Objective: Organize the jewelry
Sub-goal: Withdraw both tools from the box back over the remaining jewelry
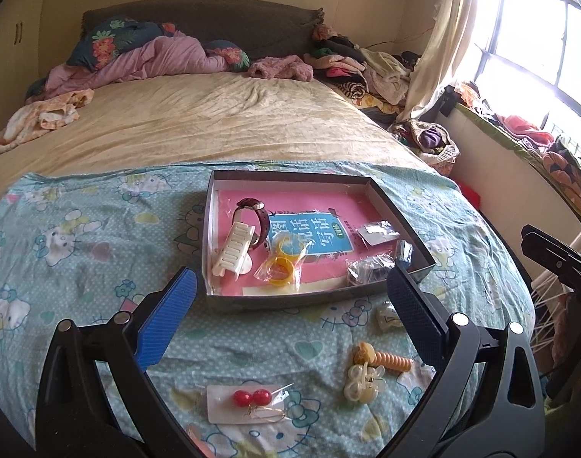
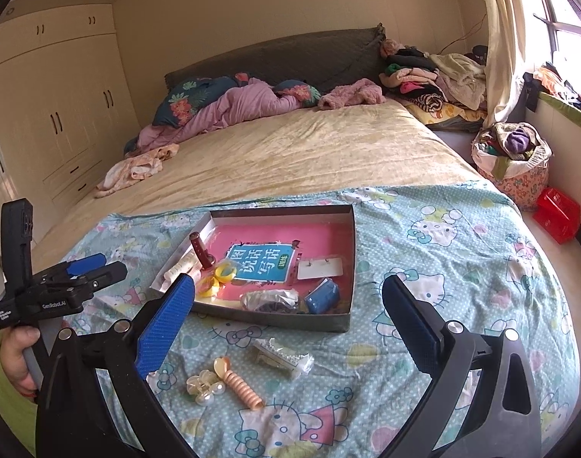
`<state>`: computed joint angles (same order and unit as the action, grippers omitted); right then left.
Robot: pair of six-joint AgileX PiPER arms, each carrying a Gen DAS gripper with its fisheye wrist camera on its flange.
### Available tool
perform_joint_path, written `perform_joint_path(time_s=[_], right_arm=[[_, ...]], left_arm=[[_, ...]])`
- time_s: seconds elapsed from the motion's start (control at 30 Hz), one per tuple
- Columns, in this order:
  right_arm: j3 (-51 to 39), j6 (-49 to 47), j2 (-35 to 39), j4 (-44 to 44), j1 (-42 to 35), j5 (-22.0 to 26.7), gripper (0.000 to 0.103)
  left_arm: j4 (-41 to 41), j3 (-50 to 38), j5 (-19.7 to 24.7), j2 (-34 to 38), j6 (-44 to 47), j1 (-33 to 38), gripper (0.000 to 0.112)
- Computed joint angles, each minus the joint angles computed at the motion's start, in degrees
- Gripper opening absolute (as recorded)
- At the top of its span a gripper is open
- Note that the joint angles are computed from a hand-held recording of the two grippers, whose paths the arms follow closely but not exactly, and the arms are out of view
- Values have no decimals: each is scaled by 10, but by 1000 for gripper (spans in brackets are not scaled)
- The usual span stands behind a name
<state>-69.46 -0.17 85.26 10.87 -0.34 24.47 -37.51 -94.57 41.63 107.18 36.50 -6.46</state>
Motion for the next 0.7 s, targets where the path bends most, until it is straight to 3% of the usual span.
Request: perform_joint_path(time_s=[0.7], right_arm=[[78, 72, -37, -89, 61, -8, 98]], left_arm=[[-19, 138, -16, -64, 82, 14, 93]])
